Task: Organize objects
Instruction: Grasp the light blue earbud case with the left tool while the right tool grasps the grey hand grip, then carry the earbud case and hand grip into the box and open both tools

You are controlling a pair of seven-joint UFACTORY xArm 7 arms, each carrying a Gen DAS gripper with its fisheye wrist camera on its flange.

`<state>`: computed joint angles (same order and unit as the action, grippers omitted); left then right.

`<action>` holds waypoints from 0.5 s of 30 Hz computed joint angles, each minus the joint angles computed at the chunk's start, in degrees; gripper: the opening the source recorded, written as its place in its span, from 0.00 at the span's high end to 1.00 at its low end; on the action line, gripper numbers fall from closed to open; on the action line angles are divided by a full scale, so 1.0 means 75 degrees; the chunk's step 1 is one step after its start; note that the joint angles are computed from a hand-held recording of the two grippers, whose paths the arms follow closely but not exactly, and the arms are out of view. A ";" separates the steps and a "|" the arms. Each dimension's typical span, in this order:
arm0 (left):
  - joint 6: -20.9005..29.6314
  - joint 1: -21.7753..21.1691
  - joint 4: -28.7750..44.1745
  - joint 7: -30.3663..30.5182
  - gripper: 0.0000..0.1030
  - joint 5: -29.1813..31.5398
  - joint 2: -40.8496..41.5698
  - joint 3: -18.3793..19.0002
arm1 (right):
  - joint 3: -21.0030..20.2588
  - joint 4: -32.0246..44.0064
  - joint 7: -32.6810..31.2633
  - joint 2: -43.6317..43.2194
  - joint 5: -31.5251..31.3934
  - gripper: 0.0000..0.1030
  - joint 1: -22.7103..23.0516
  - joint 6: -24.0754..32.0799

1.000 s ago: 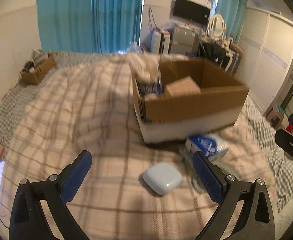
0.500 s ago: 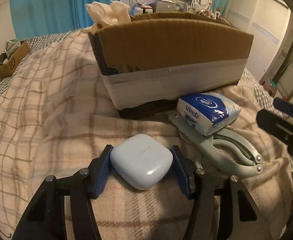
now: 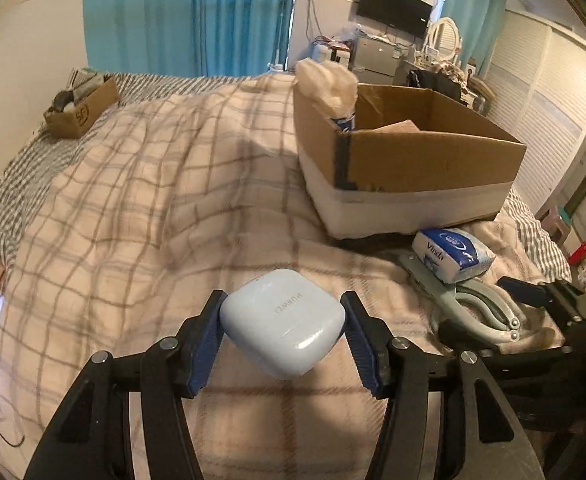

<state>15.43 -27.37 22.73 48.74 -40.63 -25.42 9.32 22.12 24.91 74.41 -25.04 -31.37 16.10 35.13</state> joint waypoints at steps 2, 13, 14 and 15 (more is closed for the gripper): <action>0.0057 -0.0016 0.0036 0.0125 0.43 -0.0063 0.0048 0.0119 | 0.0126 0.0219 0.0009 0.0255 -0.0119 0.15 -0.0019 0.0224; 0.0103 0.0086 -0.0195 0.0283 0.43 -0.0203 -0.0188 -0.0003 | 0.0144 0.0390 0.0454 0.0184 -0.0484 0.50 0.0557 0.0835; 0.0113 0.0087 -0.0220 0.0246 0.43 -0.0171 -0.0226 -0.0026 | 0.0168 0.0353 0.0497 0.0102 -0.0460 0.50 0.0586 0.0845; 0.0112 0.0084 -0.0246 0.0209 0.43 -0.0141 -0.0266 -0.0043 | 0.0194 0.0310 0.0536 0.0010 -0.0432 0.51 0.0613 0.0861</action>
<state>16.27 -26.74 20.88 50.31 -41.69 -27.42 9.00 23.58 27.24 78.43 -24.96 -34.61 20.70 41.58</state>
